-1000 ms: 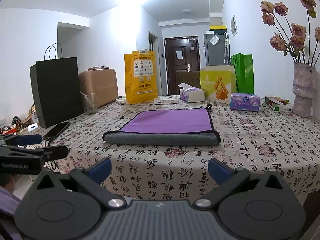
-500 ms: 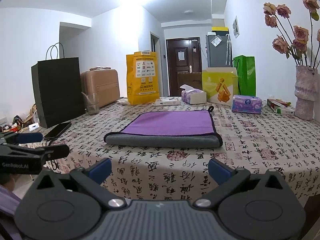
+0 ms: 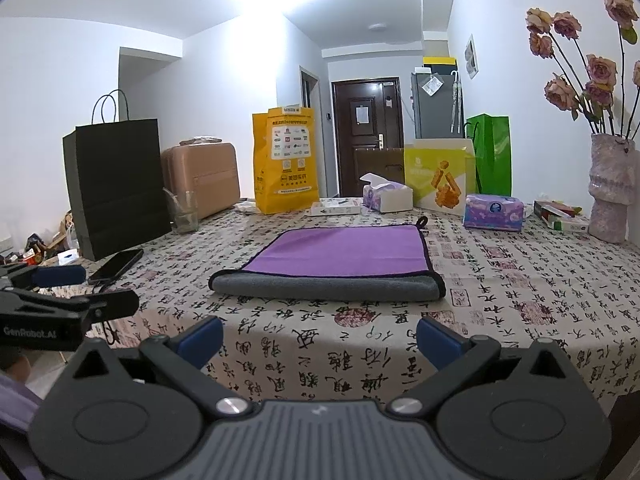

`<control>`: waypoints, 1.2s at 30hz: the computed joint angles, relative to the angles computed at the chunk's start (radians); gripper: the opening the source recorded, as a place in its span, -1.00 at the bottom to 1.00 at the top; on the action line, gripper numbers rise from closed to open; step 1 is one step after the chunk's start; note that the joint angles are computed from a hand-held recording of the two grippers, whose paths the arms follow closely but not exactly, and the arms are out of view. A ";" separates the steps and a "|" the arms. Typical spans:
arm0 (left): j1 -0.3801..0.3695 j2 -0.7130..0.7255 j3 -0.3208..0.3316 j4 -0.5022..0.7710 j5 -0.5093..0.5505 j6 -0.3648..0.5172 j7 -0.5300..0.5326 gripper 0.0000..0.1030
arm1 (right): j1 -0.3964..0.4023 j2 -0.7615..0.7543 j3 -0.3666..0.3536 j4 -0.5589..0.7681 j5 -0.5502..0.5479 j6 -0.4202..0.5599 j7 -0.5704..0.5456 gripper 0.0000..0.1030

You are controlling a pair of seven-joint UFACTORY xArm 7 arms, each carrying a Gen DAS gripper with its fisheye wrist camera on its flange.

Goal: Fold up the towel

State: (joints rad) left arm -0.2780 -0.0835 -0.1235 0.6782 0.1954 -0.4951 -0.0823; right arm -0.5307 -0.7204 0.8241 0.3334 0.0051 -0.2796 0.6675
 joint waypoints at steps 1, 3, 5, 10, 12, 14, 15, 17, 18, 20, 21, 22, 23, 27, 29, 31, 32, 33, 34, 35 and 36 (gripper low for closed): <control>0.000 -0.001 0.000 0.000 0.000 0.001 -0.001 1.00 | 0.002 0.001 0.000 0.001 -0.001 0.000 -0.002 1.00; -0.001 -0.003 0.002 -0.004 0.009 -0.001 -0.006 1.00 | 0.009 -0.001 -0.004 0.001 -0.002 0.003 -0.004 1.00; -0.001 -0.004 0.003 -0.005 0.013 -0.002 -0.010 1.00 | 0.011 -0.007 -0.004 -0.004 0.000 0.004 -0.002 1.00; -0.002 -0.003 0.003 -0.002 0.014 0.004 -0.013 1.00 | 0.010 0.000 -0.009 -0.002 -0.002 0.005 0.000 1.00; -0.003 -0.005 0.003 -0.004 0.018 0.005 -0.017 1.00 | 0.012 0.000 -0.009 -0.002 -0.003 0.005 -0.001 1.00; -0.003 -0.004 0.003 -0.003 0.020 0.005 -0.019 1.00 | 0.013 0.001 -0.011 -0.004 -0.002 0.004 0.000 1.00; -0.003 -0.003 0.004 -0.002 0.022 0.006 -0.021 1.00 | 0.011 0.002 -0.011 -0.003 -0.001 0.004 0.000 1.00; -0.002 -0.003 0.005 -0.002 0.024 0.006 -0.023 1.00 | 0.008 0.003 -0.009 -0.002 0.000 0.003 0.001 1.00; -0.002 -0.003 0.004 -0.001 0.023 0.007 -0.023 1.00 | 0.010 0.004 -0.011 -0.002 -0.001 0.003 -0.001 1.00; -0.002 -0.003 0.003 -0.001 0.023 0.007 -0.022 1.00 | 0.011 0.006 -0.013 -0.003 -0.001 0.001 -0.003 1.00; -0.003 -0.003 0.006 -0.001 0.029 0.007 -0.026 1.00 | 0.012 0.006 -0.014 -0.004 0.000 0.002 -0.004 1.00; -0.003 -0.003 0.007 0.000 0.033 0.009 -0.030 1.00 | 0.012 0.006 -0.011 -0.003 0.001 0.002 -0.004 1.00; -0.002 -0.004 0.006 -0.001 0.032 0.008 -0.029 1.00 | 0.013 0.006 -0.013 -0.004 0.002 0.003 -0.004 1.00; -0.002 -0.005 0.004 -0.001 0.030 0.011 -0.029 1.00 | 0.013 0.005 -0.014 -0.005 0.003 0.005 -0.003 1.00; -0.004 -0.006 0.003 0.000 0.029 0.016 -0.032 1.00 | 0.019 0.002 -0.017 -0.008 0.003 0.011 -0.002 1.00; -0.005 -0.009 0.002 -0.002 0.028 0.016 -0.031 1.00 | 0.022 -0.002 -0.019 -0.011 0.003 0.016 0.003 1.00; -0.006 -0.009 0.001 -0.002 0.024 0.017 -0.029 1.00 | 0.024 -0.004 -0.021 -0.012 0.001 0.018 0.004 1.00; -0.007 -0.009 0.001 -0.001 0.024 0.017 -0.030 1.00 | 0.025 -0.006 -0.023 -0.014 -0.001 0.019 0.005 1.00; -0.008 -0.009 0.004 -0.001 0.030 0.018 -0.035 1.00 | 0.026 -0.008 -0.025 -0.015 -0.004 0.021 0.005 1.00; -0.008 -0.009 0.005 -0.001 0.034 0.018 -0.037 1.00 | 0.025 -0.011 -0.024 -0.015 -0.005 0.023 0.007 1.00; -0.008 -0.008 0.005 0.000 0.034 0.019 -0.038 1.00 | 0.025 -0.010 -0.025 -0.015 -0.007 0.022 0.009 1.00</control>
State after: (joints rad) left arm -0.2861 -0.0914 -0.1183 0.6778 0.2298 -0.4762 -0.1207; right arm -0.5058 -0.7306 0.7990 0.3187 -0.0018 -0.2571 0.6763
